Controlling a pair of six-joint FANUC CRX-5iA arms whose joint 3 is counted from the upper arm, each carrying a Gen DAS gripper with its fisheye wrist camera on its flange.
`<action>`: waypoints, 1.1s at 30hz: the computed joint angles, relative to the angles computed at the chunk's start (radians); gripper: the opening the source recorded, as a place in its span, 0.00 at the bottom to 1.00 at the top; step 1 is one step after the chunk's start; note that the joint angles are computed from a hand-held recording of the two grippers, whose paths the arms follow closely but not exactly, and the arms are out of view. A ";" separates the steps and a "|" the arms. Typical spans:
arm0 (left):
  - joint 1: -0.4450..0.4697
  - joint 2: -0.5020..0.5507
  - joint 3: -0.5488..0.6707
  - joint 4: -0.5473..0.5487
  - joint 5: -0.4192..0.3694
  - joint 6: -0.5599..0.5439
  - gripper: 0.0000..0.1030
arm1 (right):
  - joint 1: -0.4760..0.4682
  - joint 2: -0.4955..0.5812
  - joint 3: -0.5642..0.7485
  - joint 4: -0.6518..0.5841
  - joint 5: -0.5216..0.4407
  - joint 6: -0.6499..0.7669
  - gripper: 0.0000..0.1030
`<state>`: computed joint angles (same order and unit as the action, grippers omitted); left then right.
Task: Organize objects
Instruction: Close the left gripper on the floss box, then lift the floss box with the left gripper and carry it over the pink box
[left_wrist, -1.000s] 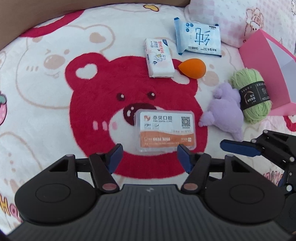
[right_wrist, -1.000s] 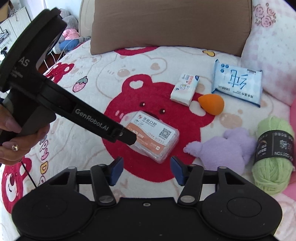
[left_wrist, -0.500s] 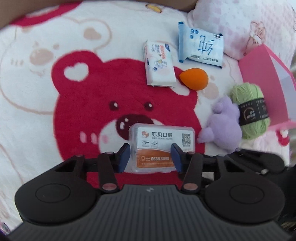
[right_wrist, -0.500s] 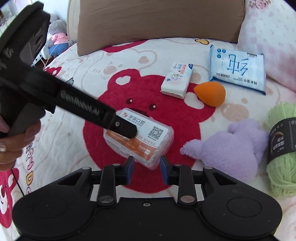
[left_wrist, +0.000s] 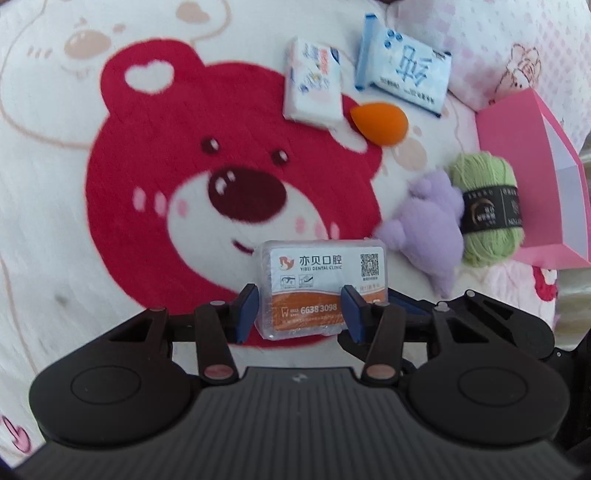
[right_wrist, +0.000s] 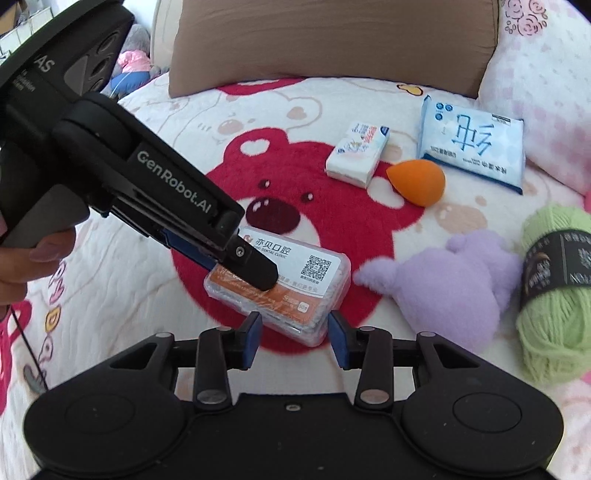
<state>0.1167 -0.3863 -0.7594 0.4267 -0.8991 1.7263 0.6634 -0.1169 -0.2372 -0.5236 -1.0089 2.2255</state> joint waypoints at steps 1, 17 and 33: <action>-0.008 0.002 -0.003 0.005 0.003 0.011 0.45 | -0.007 -0.004 -0.002 -0.001 -0.006 0.012 0.45; -0.035 0.013 -0.045 0.060 0.066 0.092 0.47 | 0.030 -0.007 -0.060 0.016 0.099 -0.027 0.78; -0.189 0.001 0.044 -0.198 0.097 0.267 0.51 | 0.112 -0.095 -0.180 0.136 0.241 -0.054 0.73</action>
<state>-0.0723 -0.3852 -0.7151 0.2284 -0.8020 1.9935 0.7759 -0.2124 -0.4171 -0.3877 -0.7676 2.1710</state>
